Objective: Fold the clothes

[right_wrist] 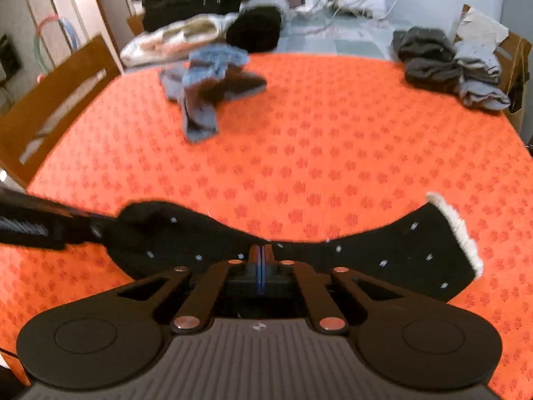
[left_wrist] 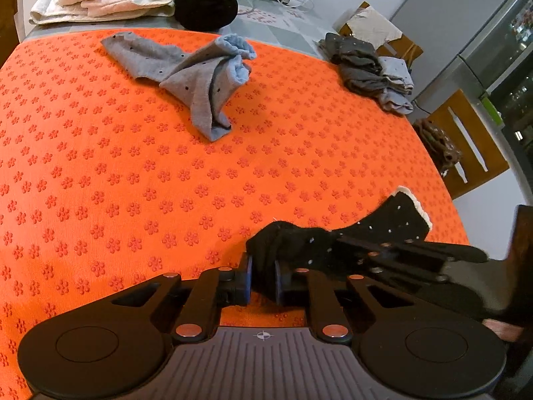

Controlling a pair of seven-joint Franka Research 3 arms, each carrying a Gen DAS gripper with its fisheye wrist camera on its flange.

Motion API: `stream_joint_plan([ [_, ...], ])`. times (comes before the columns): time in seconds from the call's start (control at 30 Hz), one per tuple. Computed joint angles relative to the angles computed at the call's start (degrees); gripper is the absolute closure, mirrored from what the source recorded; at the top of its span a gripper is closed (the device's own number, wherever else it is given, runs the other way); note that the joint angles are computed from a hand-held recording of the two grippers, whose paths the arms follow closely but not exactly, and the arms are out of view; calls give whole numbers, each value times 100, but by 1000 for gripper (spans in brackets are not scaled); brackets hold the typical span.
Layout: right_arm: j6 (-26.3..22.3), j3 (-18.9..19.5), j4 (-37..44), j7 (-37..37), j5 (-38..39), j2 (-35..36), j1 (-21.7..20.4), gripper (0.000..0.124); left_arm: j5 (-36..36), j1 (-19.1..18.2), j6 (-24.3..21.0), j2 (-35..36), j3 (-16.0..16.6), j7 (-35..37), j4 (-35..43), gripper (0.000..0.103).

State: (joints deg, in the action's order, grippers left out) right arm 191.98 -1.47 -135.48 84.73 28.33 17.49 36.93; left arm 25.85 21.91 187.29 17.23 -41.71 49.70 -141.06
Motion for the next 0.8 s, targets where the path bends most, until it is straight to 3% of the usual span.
stream_joint_plan([
  [0.07, 32, 56, -33, 20, 2, -58, -47, 123, 5, 41, -44, -10, -50, 16, 7, 88],
  [0.2, 208, 675, -410, 202, -213, -432, -626, 123, -57, 133, -112, -32, -168, 106, 23, 88],
  [0.33, -21, 682, -595, 316, -163, -498, -581, 122, -107, 419, -152, 7, -483, 274, 53, 87],
  [0.43, 187, 965, -736, 558, -306, -500, -854, 122, -155, 406, -199, -8, -532, 399, 100, 87],
  [0.5, 295, 855, -826, 565, -223, -610, -704, 120, -205, 354, -228, -25, -529, 512, 138, 87],
  [0.6, 557, 1102, -1048, 764, -521, -851, -939, 118, -362, 458, -327, -18, -694, 701, 187, 86],
  [0.67, 685, 1385, -1150, 1106, -1207, -953, -1307, 110, -497, 568, -400, -11, -840, 842, 206, 86],
  [0.73, 805, 1562, -1194, 1441, -2005, -1000, -1592, 89, -650, 734, -501, 16, -1041, 991, 224, 86],
  [0.8, 834, 1625, -1112, 1587, -2669, -921, -1730, 79, -820, 979, -617, 88, -1315, 1154, 246, 86],
])
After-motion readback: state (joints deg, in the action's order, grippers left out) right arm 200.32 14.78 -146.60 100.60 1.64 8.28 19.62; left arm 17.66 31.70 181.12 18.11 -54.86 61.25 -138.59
